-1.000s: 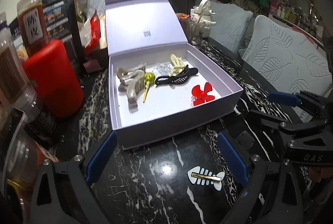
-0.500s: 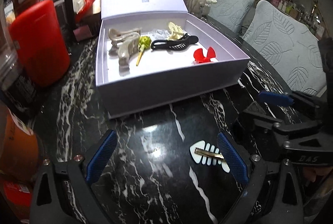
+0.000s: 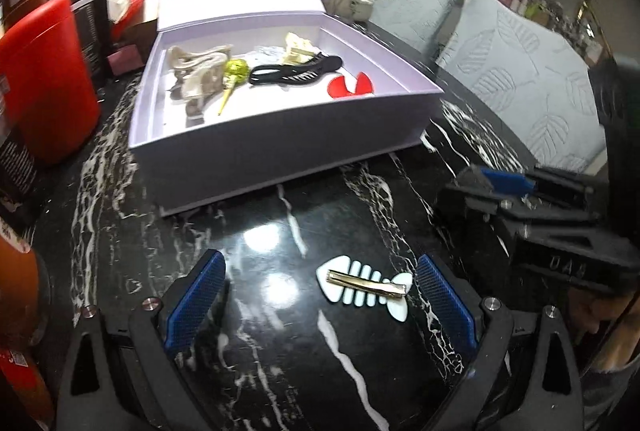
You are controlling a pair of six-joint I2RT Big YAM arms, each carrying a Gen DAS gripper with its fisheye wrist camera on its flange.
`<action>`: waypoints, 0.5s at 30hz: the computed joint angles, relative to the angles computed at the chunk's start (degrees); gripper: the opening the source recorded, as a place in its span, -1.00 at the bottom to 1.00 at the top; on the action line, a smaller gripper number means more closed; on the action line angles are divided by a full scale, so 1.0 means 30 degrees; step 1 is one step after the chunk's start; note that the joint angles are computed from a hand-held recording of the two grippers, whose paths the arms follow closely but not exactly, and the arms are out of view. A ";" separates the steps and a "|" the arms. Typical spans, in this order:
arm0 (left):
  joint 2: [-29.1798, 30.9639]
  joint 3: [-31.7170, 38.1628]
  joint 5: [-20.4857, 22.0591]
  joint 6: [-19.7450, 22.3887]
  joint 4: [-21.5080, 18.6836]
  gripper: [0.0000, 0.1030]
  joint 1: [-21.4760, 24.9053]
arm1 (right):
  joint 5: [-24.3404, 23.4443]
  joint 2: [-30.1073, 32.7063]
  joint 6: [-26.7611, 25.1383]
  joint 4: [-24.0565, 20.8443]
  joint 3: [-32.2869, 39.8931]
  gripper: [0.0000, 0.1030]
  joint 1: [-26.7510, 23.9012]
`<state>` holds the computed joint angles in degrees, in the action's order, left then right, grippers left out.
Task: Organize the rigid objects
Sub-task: 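Grasp the white fish-bone clip with the left gripper while the right gripper grasps the black sponge roller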
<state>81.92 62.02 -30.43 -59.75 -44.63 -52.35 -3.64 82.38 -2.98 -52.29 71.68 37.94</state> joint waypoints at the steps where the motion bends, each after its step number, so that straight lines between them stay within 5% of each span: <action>1: 0.0097 0.0048 0.0099 0.0170 0.0070 0.91 -0.0005 | 0.0018 0.0008 0.0180 -0.0032 0.0034 -0.18 -0.0106; 10: 0.1019 0.0667 0.0431 0.1790 0.0158 0.80 -0.0183 | 0.0285 0.0093 0.1009 0.0000 0.0142 -0.18 -0.0449; 15: 0.0619 0.0288 0.0168 0.1675 0.0724 0.08 -0.0274 | 0.0258 0.0058 0.1077 0.0043 0.0089 -0.18 -0.0455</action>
<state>83.78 62.89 -29.93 -54.73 -42.46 -53.17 -2.86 82.55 0.25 -52.17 71.94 36.58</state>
